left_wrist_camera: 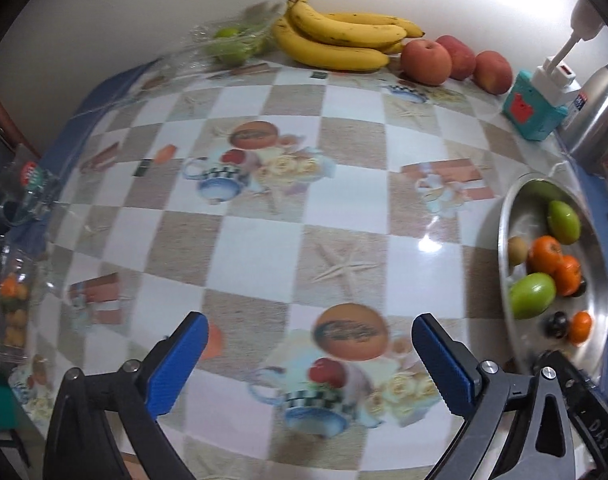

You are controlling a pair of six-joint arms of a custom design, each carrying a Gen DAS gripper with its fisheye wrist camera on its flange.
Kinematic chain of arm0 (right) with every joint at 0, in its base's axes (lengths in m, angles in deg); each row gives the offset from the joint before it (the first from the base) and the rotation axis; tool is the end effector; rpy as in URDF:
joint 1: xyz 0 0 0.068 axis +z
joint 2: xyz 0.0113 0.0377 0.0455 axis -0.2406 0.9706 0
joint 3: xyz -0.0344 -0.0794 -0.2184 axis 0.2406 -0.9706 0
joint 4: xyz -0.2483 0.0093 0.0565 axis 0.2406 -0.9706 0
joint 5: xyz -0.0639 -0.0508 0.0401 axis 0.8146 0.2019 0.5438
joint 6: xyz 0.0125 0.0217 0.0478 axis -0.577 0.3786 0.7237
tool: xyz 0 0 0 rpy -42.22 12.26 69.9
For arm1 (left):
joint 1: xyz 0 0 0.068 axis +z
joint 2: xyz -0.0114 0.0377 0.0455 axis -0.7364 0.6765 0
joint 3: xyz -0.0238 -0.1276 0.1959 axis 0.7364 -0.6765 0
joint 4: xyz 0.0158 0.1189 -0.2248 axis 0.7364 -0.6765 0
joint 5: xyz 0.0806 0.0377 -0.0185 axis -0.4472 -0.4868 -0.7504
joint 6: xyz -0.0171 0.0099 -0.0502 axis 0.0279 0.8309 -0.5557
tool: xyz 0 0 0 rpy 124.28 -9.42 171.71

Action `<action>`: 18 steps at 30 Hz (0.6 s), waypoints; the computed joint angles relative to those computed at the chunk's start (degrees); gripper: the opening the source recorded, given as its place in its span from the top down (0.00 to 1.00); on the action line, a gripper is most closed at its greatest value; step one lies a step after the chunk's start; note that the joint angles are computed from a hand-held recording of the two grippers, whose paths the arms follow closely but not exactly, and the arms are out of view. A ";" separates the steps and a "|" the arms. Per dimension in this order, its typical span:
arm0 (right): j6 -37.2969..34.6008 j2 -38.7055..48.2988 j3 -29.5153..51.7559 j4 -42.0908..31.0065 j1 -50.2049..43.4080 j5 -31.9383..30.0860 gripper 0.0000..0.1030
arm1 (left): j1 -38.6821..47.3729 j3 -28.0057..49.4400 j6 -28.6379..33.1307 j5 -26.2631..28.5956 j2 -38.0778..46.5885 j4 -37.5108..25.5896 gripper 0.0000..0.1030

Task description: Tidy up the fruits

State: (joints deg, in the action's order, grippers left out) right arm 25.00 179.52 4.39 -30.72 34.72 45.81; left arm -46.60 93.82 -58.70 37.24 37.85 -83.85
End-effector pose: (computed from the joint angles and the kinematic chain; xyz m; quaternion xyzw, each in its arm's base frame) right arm 0.2230 0.2390 0.1888 0.3963 0.9063 0.0165 0.1461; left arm 0.3334 0.0021 0.1889 0.1464 0.9720 -0.0096 0.1836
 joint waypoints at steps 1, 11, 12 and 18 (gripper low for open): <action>-0.14 0.93 1.33 -0.96 0.34 0.33 0.34 | 0.05 -0.44 0.32 -0.66 -0.35 0.26 0.00; -0.14 5.10 7.26 -4.27 3.23 0.87 0.32 | 3.93 -6.42 5.06 -2.07 -5.96 2.64 0.00; -0.42 5.28 7.44 -4.07 3.41 0.89 0.30 | 4.50 -7.75 5.47 -2.60 -7.30 4.00 0.00; -0.76 6.31 9.34 -4.18 4.98 1.57 0.29 | 7.92 -8.15 5.84 0.81 -9.03 4.50 0.00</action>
